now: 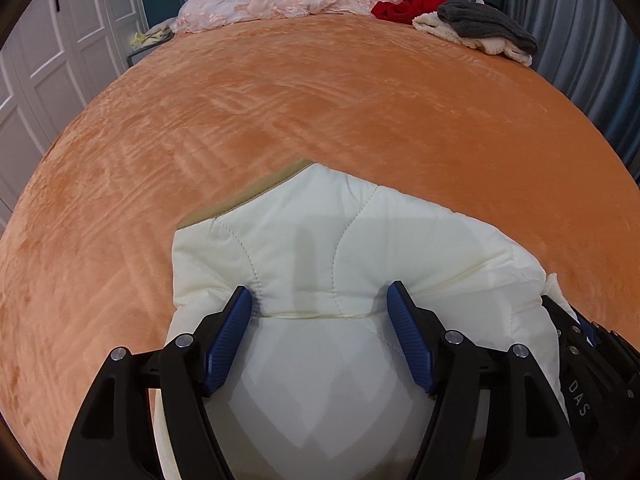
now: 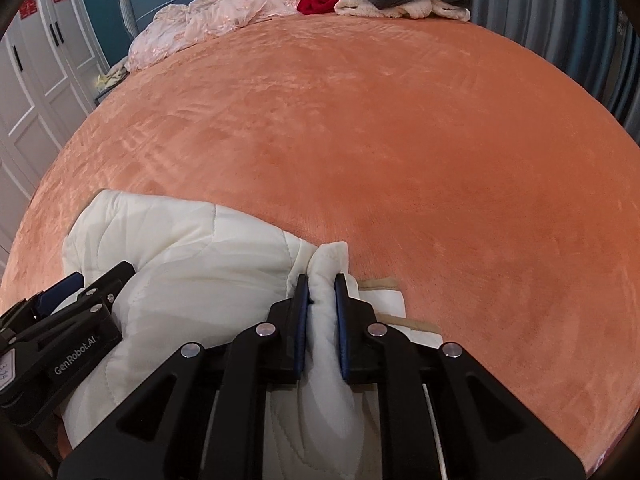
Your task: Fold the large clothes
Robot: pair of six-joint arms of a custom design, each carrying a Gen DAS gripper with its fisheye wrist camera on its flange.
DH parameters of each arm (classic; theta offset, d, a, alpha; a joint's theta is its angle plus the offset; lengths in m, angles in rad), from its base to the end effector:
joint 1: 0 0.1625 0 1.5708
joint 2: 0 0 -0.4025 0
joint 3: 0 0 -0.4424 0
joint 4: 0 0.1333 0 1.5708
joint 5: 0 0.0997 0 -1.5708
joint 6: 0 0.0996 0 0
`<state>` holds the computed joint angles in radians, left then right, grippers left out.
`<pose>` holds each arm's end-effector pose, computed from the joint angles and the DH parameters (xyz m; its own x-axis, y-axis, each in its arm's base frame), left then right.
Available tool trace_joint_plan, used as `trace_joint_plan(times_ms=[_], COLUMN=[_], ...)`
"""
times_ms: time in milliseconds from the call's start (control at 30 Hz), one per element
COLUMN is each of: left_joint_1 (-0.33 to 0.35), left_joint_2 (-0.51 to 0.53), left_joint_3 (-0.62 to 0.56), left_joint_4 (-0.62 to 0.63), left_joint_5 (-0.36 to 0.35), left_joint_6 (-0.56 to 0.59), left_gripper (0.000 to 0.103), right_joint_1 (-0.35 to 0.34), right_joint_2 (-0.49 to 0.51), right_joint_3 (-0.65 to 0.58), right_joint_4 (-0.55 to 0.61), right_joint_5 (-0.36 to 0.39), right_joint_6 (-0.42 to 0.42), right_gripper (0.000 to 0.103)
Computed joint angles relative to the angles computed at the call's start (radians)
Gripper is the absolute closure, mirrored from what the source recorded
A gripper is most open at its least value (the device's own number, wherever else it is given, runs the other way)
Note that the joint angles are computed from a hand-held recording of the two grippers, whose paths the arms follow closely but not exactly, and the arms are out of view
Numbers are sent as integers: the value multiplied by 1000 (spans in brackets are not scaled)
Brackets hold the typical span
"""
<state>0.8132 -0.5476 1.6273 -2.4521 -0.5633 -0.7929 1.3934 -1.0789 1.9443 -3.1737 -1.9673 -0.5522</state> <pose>-0.2815 -0.6141 -0.0899 -0.6718 -0.1649 -0.7221 0.2780 0.8475 -0.4522 -0.0147 -0.6196 0.1795 -0.8025 -0.0259 0.5961 -0.3410 0.8397 -0.4226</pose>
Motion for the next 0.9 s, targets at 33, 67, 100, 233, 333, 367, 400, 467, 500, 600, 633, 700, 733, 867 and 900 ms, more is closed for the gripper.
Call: trace_joint_plan(times_ms=[33, 67, 100, 233, 333, 367, 400, 467, 500, 600, 633, 700, 733, 867, 900], left_joint_1=[0, 2, 3, 6, 7, 8, 9, 10, 9, 10, 10, 11, 11, 18, 18], left_joint_2=[2, 5, 8, 17, 25, 27, 29, 33, 36, 40, 40, 38, 39, -10, -40], left_joint_3=[0, 1, 0, -2, -2, -1, -1, 0, -1, -2, -2, -3, -3, 25, 44], left_joint_4=[-3, -13, -20, -42, -59, -65, -72, -85, -89, -88, -87, -79, -86, -107, -107], left_joint_5=[3, 7, 9, 19, 30, 33, 34, 40, 46, 57, 58, 56, 54, -26, -62], left_joint_6=[0, 2, 2, 9, 13, 14, 16, 20, 21, 20, 20, 15, 19, 23, 16], left_gripper=[36, 35, 35, 34, 33, 33, 32, 32, 32, 31, 31, 31, 31, 28, 27], right_joint_1=[-5, -10, -14, -20, -22, -23, -23, -24, -25, -23, -23, -20, -21, -26, -25], right_joint_2=[-4, -5, -4, 4, 12, 16, 19, 26, 27, 35, 37, 39, 38, 0, -30], right_joint_3=[4, 3, 2, 0, -1, -3, -4, -8, -8, -9, -9, -13, -12, -16, -17], right_joint_4=[0, 2, 3, -15, -35, -40, -43, -53, -58, -75, -80, -79, -76, 12, 75], right_joint_5=[10, 22, 31, 48, 53, 56, 57, 58, 58, 55, 54, 50, 52, 81, 88], right_joint_6=[0, 4, 7, 7, 2, 2, 2, -2, -4, -10, -12, -12, -10, 46, 84], right_gripper=[91, 91, 91, 91, 91, 91, 91, 91, 91, 91, 91, 90, 90, 85, 69])
